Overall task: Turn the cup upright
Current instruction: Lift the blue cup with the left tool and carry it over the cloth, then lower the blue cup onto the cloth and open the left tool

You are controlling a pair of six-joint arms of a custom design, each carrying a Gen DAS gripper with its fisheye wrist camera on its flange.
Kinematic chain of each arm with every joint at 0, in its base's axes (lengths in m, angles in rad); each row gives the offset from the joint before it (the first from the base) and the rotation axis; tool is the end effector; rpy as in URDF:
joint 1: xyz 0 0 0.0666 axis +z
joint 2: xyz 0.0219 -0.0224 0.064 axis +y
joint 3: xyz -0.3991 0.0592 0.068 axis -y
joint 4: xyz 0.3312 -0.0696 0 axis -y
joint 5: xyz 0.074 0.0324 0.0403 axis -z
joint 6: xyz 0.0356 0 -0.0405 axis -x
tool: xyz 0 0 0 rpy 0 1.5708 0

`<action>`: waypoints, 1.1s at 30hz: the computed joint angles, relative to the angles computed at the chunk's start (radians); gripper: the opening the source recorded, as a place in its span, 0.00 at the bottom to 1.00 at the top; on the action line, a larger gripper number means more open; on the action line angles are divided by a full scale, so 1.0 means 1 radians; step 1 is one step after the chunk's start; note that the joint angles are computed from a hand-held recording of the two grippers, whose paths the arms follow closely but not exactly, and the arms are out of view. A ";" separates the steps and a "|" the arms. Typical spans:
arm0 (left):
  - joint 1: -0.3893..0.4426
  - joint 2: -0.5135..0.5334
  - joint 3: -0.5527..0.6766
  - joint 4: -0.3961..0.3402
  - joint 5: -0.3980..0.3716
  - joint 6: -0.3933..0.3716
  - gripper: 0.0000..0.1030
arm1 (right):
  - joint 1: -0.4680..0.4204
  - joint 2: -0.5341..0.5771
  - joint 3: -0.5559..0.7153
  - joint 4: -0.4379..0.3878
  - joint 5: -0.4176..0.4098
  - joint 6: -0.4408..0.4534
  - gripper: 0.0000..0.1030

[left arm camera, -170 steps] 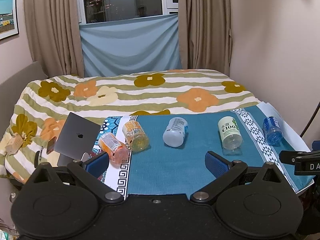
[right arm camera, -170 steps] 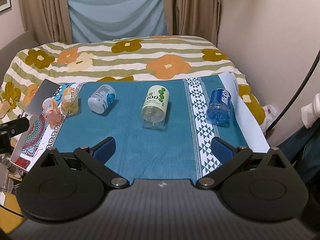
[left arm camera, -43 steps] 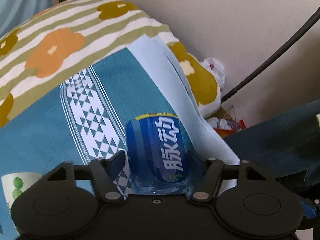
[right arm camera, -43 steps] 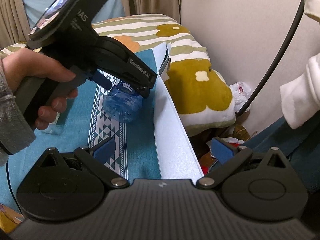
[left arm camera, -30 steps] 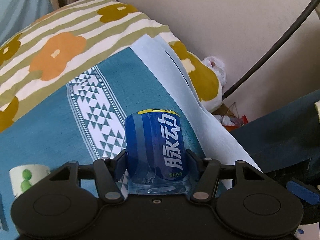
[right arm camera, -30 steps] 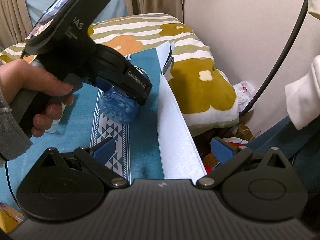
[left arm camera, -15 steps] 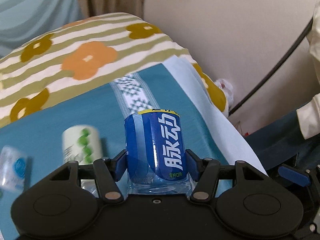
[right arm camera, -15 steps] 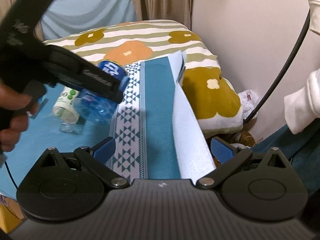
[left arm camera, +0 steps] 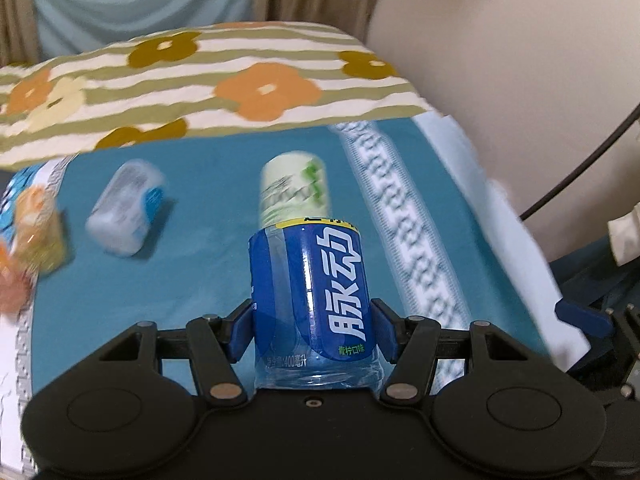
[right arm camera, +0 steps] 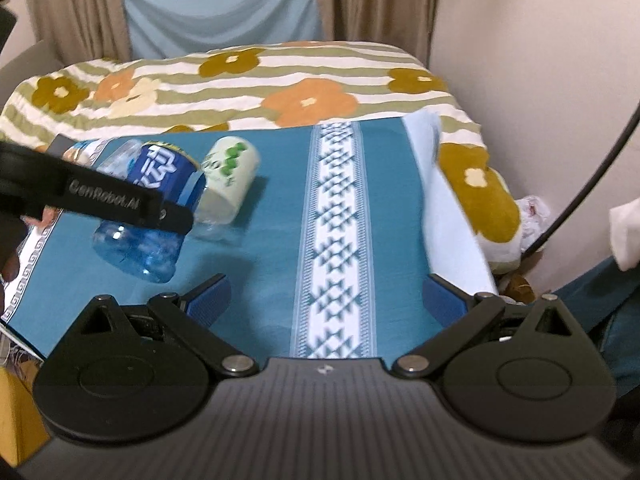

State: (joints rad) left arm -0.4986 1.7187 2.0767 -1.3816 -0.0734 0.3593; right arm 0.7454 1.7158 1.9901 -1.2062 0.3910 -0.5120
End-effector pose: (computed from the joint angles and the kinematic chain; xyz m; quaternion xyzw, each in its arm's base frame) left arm 0.4533 -0.2443 0.5378 0.0571 0.9605 -0.0802 0.2602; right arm 0.3984 0.3487 0.5195 -0.0478 0.9321 0.0320 0.3576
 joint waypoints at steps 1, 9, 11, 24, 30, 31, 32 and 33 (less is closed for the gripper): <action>0.006 -0.017 -0.031 0.006 -0.003 0.006 0.62 | 0.007 0.007 0.007 -0.002 -0.003 0.001 1.00; 0.063 -0.103 -0.225 0.049 -0.014 0.005 0.62 | 0.046 0.069 0.052 -0.019 -0.047 0.016 1.00; 0.075 -0.115 -0.257 0.057 -0.014 0.005 0.62 | 0.053 0.082 0.061 -0.024 -0.051 0.006 1.00; 0.090 -0.126 -0.314 0.088 0.006 0.002 0.63 | 0.064 0.110 0.087 -0.043 -0.057 -0.015 1.00; 0.092 -0.123 -0.305 0.083 0.006 0.004 0.87 | 0.068 0.111 0.089 -0.043 -0.054 -0.020 1.00; 0.091 -0.127 -0.308 0.089 0.004 0.006 0.89 | 0.070 0.111 0.092 -0.044 -0.054 -0.021 1.00; 0.092 -0.131 -0.312 0.094 0.004 0.005 0.89 | 0.071 0.112 0.095 -0.046 -0.053 -0.023 1.00; 0.092 -0.131 -0.312 0.094 0.003 0.003 0.90 | 0.071 0.112 0.098 -0.047 -0.053 -0.025 1.00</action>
